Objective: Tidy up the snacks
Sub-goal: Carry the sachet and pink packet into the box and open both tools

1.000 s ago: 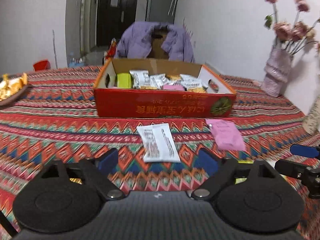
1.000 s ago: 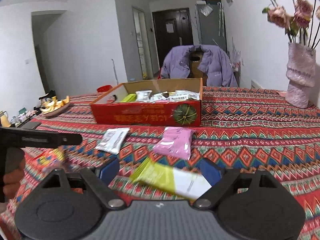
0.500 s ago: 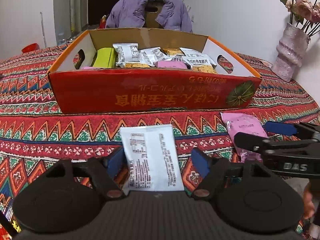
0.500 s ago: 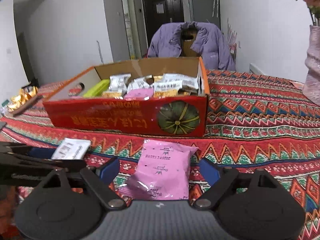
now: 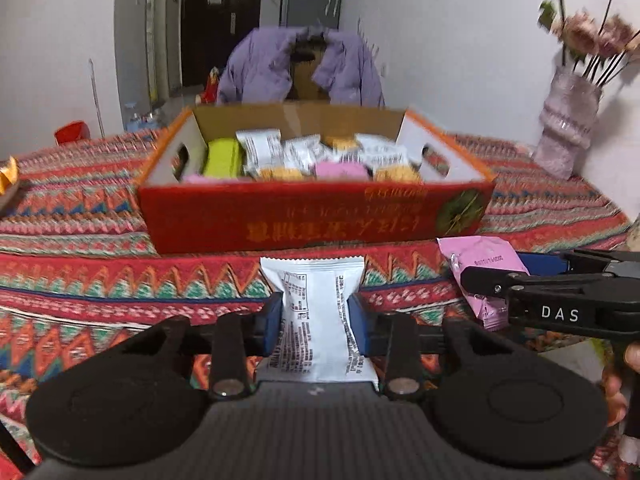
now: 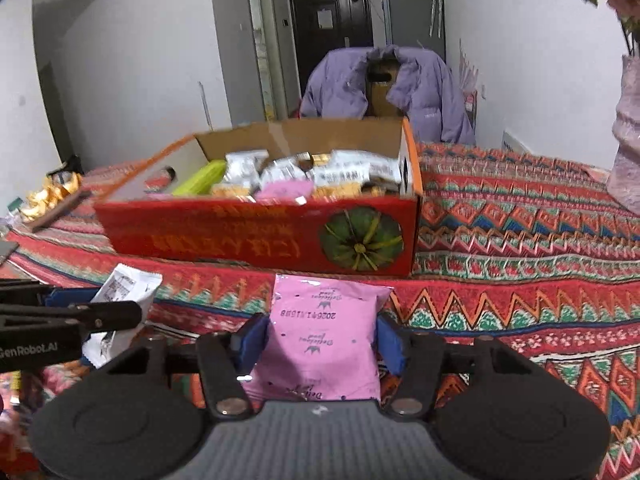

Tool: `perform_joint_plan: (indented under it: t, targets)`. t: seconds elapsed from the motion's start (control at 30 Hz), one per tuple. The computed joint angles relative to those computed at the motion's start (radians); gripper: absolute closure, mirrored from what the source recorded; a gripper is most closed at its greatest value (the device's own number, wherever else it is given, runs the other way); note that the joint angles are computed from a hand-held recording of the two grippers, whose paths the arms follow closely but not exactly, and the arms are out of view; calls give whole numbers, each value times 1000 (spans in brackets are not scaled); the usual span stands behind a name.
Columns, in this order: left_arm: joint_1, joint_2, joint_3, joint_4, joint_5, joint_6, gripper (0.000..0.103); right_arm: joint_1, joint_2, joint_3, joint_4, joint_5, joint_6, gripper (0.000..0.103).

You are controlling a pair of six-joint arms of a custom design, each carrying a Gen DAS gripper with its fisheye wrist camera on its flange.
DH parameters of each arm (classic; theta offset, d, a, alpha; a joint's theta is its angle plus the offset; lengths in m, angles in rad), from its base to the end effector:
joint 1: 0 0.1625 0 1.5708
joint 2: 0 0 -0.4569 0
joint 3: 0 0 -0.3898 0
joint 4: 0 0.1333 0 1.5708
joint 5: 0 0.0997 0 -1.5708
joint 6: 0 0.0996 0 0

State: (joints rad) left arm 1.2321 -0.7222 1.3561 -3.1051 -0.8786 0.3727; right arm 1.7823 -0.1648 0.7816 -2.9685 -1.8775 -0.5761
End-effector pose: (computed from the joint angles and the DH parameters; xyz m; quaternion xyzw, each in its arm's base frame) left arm -0.0731 -0.8001 0.2641 0.1566 0.8454 -0.4041 0.3123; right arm 0.2912 -0.8645 0.0147 0.2970 -0.8662 0.3443 0.2071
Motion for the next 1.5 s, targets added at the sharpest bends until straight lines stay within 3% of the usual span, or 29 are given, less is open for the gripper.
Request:
perform_joint_plan:
  t: [0.23,0.43,0.73,1.0,1.2,1.33,1.5]
  targets:
    - [-68,-148,248,-185,5,-32,67,31,-189,367,-236,74,-30,45]
    - [-129,-245,437,-310,68,-53,67,51,-315,634,-366,108,-45,45]
    - [-191,-336,635,-437,115,-90,67,58,-412,869,-500,124,-45,45]
    - [-198,-343,644,-459,105,-67,67,53,-416,882,-533,119,-36,45]
    - [-166,-314,564,-393,66,-67,67,45,-392,817,-485,129,-28,45]
    - [-136,-272,449,-330,11,-39,67,41,-361,704,-409,134,-30,45]
    - [-91,-184,226,-205,-68,-21,67,36,-280,463,-267,137,-20,45]
